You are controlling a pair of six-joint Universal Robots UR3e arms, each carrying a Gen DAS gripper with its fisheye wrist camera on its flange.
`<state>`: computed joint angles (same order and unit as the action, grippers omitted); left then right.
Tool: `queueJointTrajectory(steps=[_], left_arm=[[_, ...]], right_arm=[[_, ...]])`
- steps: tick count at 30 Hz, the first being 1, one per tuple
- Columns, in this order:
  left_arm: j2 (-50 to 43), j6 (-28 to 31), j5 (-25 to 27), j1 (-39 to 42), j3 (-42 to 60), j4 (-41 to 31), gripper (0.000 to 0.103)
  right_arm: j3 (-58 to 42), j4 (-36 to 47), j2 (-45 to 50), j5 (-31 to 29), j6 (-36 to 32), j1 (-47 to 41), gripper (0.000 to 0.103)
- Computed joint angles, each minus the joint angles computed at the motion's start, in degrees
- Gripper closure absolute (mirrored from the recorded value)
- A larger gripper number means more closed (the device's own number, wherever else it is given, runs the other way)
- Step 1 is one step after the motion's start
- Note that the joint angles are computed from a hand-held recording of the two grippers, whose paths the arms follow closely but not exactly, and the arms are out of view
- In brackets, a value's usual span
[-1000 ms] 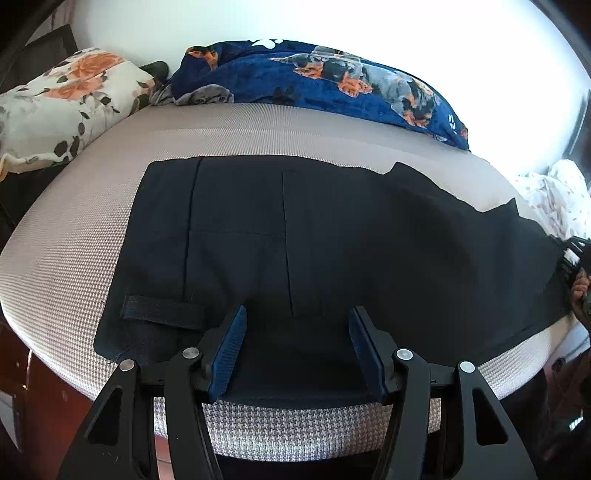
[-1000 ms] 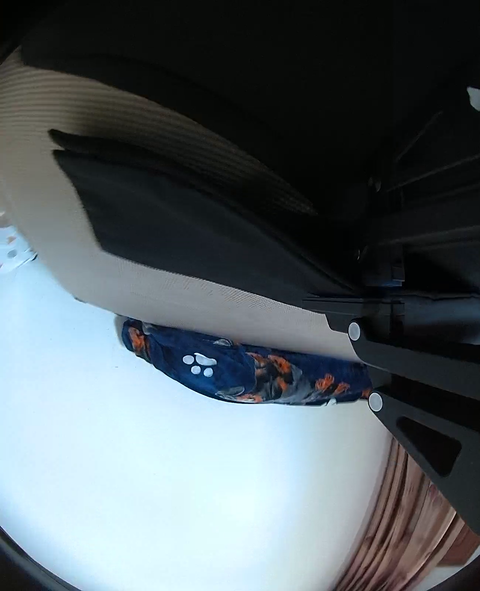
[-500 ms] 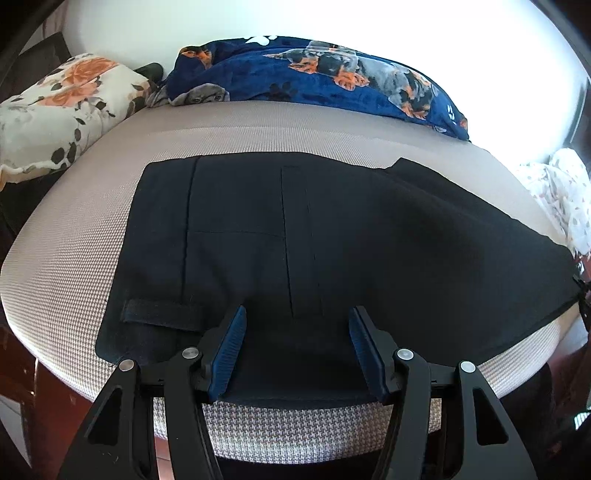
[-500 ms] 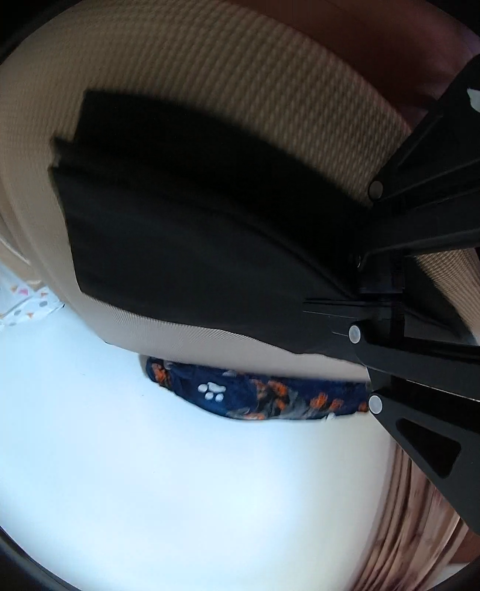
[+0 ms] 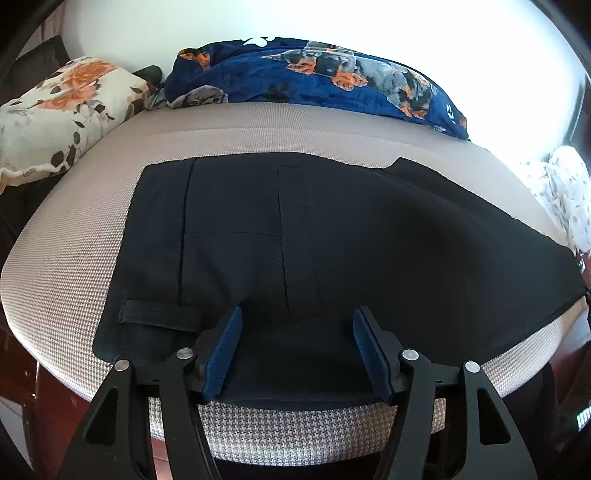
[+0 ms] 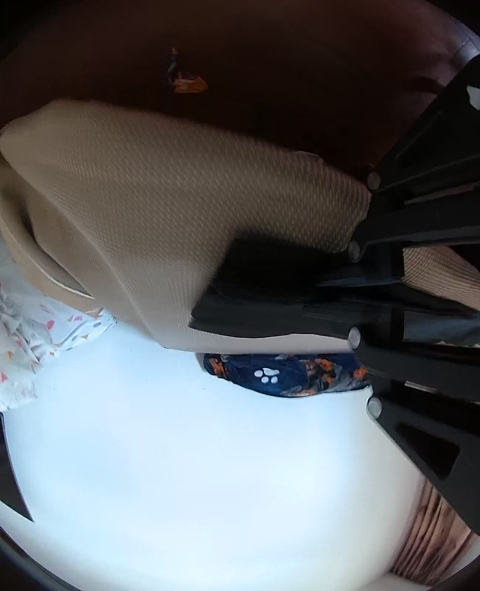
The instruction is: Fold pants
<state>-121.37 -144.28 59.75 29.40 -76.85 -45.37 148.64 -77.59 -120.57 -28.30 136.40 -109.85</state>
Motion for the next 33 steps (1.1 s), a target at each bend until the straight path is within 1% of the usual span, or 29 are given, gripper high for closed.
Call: queueJointTrajectory(steps=[1, 2, 3, 4, 5, 7, 8, 9, 11, 12, 13, 14, 16, 18, 21, 22, 23, 25, 26, 27, 29, 31, 32, 33], left_arm=[[0.0, 0.09, 0.22, -0.15, -0.08, 0.35, 0.036], [0.03, 0.13, 0.33, -0.23, -0.34, 0.81, 0.036], [0.08, 0.13, 0.15, -0.14, -0.68, 1.22, 0.035], [0.09, 0.0, 0.0, -0.12, -0.9, 1.51, 0.034], [0.12, -0.08, -0.04, -0.17, -1.15, 1.9, 0.034], [0.11, -0.17, 0.05, -0.35, -1.27, 2.14, 0.033], [0.09, -0.16, 0.09, -0.38, -1.24, 2.11, 0.032], [0.05, -0.22, 0.15, -0.45, -1.21, 2.13, 0.031], [0.0, -0.22, 0.05, -0.41, -1.24, 2.24, 0.031], [-0.06, -0.14, 0.03, -0.4, -1.16, 2.19, 0.03], [-0.09, -0.03, 0.03, -0.36, -1.12, 2.15, 0.03], [-0.11, -0.05, 0.04, -0.36, -1.16, 2.22, 0.03], [-0.17, -0.05, 0.01, -0.4, -1.14, 2.27, 0.029], [-0.15, -0.12, -0.01, -0.39, -1.28, 2.4, 0.028], [-0.1, -0.25, -0.03, -0.44, -1.49, 2.7, 0.027], [-0.11, -0.22, 0.0, -0.45, -1.49, 2.74, 0.027], [-0.11, -0.23, 0.07, -0.47, -1.5, 2.81, 0.027], [-0.18, -0.32, 0.04, -0.51, -1.37, 2.75, 0.026], [-0.17, -0.49, -0.03, -0.51, -1.48, 2.84, 0.026], [-0.05, -0.46, -0.04, -0.51, -1.83, 3.12, 0.026], [-0.14, -0.19, -0.14, -0.38, -1.71, 3.02, 0.025], [-0.21, -0.08, -0.23, -0.29, -1.6, 2.92, 0.025], [-0.27, 0.17, -0.37, -0.16, -1.49, 2.71, 0.025], [-0.29, 0.22, -0.44, -0.14, -1.48, 2.71, 0.025]], right_arm=[[0.22, 4.32, -3.19, -0.79, -1.96, -3.69, 0.091], [0.08, 10.81, -5.13, -1.55, -6.04, -8.79, 0.091], [-0.56, 13.42, -4.67, -2.39, -8.65, -11.59, 0.091], [-1.46, 14.29, -3.5, -3.68, -10.82, -14.03, 0.091], [-1.98, 13.86, -2.67, -4.21, -11.45, -14.78, 0.09], [-2.73, 9.04, 0.21, -3.13, -9.31, -11.86, 0.09], [-2.22, 5.4, -0.14, -2.07, -6.12, -9.54, 0.09], [-2.1, 2.61, 0.73, -1.54, -4.83, -8.13, 0.09], [-2.33, 2.16, 3.5, -2.4, -6.73, -8.11, 0.09], [-1.49, -2.74, 3.96, -2.49, -3.03, -6.11, 0.09], [0.01, -9.46, 4.63, -0.21, 2.29, -2.59, 0.089], [0.58, -11.44, 5.88, 0.26, 3.28, -1.47, 0.089], [1.67, -11.83, 5.1, 0.5, 3.43, -0.89, 0.089], [1.58, -3.33, 4.03, 0.24, -2.89, -3.38, 0.089], [2.73, 7.19, 0.58, -1.72, -10.15, -9.41, 0.089], [2.95, 8.79, 0.05, -2.58, -11.59, -10.92, 0.089], [2.86, 8.49, -0.38, -3.14, -11.35, -10.98, 0.089], [2.6, 5.28, -1.36, -3.43, -8.26, -8.86, 0.089], [2.3, 2.42, -1.98, -3.21, -5.71, -6.45, 0.089], [1.88, 1.26, -2.92, -2.78, -4.26, -4.87, 0.089], [1.91, -6.21, -5.97, -2.12, 2.55, -0.3, 0.089], [1.97, -16.09, -3.8, -2.21, 9.44, 4.1, 0.089], [1.78, -18.76, -2.96, -2.38, 11.74, 5.41, 0.089], [1.7, -20.12, -2.24, -2.16, 12.67, 6.04, 0.089]])
